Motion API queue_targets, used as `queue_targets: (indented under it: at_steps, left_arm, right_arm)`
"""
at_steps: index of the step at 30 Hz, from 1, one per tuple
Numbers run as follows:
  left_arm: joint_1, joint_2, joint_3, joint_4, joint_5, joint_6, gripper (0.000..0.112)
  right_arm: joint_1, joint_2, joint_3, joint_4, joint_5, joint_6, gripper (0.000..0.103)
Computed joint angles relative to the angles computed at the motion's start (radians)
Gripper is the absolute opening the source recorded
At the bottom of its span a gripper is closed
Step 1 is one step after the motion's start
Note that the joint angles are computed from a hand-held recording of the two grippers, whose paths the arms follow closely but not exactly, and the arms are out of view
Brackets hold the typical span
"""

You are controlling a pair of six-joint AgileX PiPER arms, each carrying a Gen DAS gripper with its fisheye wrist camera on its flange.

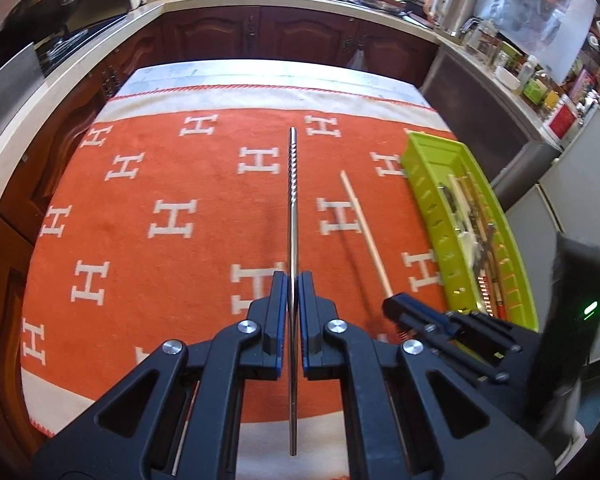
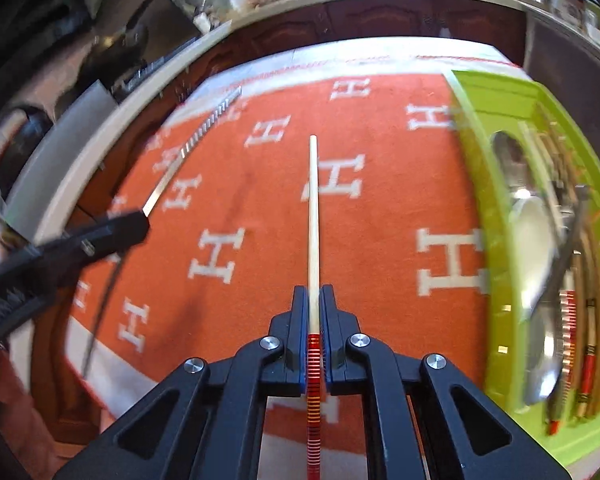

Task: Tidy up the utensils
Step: 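Carry both chopsticks into the green tray and open both tools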

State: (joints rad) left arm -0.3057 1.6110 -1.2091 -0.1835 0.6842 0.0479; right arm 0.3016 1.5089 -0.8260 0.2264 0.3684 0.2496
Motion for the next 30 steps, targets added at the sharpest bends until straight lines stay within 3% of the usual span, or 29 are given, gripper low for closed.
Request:
queue_targets:
  at_steps: [5,9,12,18,24,28,30]
  left_arm:
    - [-0.087,0.011,-0.058,-0.007,0.022,-0.024,0.003]
    - [-0.185,0.072,-0.163,-0.004,0.048,-0.056,0.003]
    - [-0.253,0.14,-0.261,0.002,0.069,-0.091,0.003]
    - [-0.351,0.318,-0.46,0.007,0.132,-0.183,0.003]
    - [-0.383,0.437,-0.547,0.002,0.173,-0.213,0.004]
    - [-0.39,0.449,-0.539,0.024,0.186,-0.206,0.004]
    - [-0.397,0.429,-0.511,0.04,0.179,-0.194,0.006]
  right_arm:
    - [-0.189,-0.172,0.041,0.229,0.095,-0.268,0.005]
    - [-0.365,-0.248,0.028,0.273,0.203,-0.385,0.005]
    - [-0.47,-0.268,0.006,0.238,0.238,-0.423,0.005]
    - [-0.639,-0.149,-0.072,0.22,0.276,-0.552,0.005]
    - [-0.662,0.016,-0.125,0.142,0.241,-0.551,0.006]
    - [-0.664,0.058,-0.114,0.218,0.208,-0.606,0.029]
    - [-0.662,0.032,-0.089,0.234,0.189,-0.622,0.033]
